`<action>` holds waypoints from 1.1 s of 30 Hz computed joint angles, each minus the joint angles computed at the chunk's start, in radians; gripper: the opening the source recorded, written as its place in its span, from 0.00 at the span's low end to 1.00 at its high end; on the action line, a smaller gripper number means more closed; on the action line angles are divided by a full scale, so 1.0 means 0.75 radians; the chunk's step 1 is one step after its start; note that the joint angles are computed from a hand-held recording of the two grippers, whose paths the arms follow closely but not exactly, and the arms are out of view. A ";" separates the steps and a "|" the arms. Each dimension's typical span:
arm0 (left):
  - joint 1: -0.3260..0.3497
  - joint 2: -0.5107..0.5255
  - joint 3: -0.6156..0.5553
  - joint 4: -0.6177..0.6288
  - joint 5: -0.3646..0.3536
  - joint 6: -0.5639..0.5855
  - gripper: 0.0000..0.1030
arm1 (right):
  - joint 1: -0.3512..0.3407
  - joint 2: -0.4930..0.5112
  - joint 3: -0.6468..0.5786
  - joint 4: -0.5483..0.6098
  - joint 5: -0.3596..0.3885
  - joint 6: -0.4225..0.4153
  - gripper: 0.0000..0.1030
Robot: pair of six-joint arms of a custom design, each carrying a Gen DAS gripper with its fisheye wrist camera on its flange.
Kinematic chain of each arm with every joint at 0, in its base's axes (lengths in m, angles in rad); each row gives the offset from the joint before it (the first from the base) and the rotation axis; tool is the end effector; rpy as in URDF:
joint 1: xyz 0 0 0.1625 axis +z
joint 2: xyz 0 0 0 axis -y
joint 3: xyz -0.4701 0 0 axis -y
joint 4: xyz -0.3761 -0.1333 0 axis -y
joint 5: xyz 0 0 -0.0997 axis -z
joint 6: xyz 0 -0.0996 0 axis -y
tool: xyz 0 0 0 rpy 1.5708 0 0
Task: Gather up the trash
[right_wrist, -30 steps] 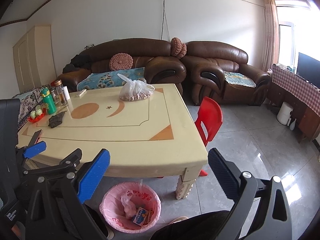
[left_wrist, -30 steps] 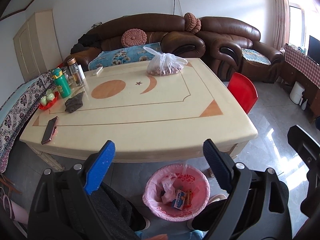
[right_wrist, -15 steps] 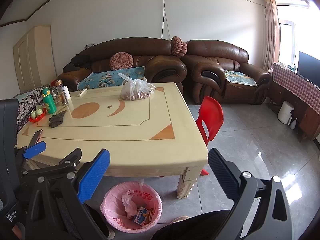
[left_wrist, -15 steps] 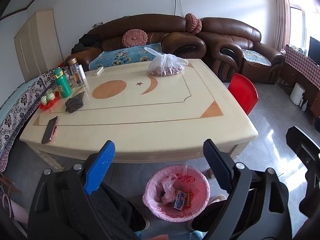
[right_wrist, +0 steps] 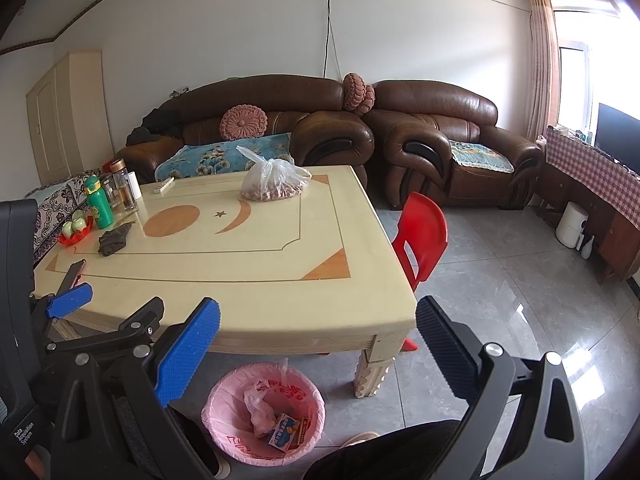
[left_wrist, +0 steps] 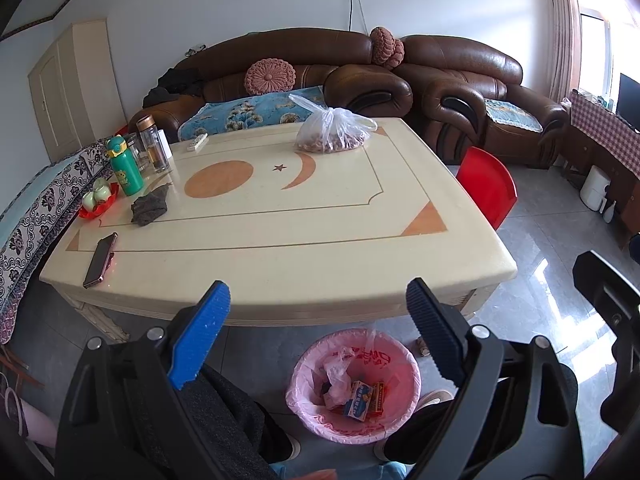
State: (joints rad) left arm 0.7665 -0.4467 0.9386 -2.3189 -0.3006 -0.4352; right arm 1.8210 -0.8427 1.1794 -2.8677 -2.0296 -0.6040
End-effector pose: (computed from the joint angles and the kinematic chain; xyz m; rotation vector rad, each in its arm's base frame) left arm -0.4606 -0.7606 0.1847 0.1806 2.0028 -1.0668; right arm 0.2840 -0.7512 0.4196 0.7038 -2.2271 1.0932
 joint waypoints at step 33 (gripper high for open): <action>0.006 -0.010 0.023 -0.004 0.007 0.000 0.85 | -0.001 0.007 0.002 -0.008 -0.007 0.005 0.93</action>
State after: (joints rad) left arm 0.7713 -0.4545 0.9559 -2.3222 -0.2952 -0.4354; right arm 1.8199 -0.8374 1.1807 -2.8735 -2.0350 -0.5999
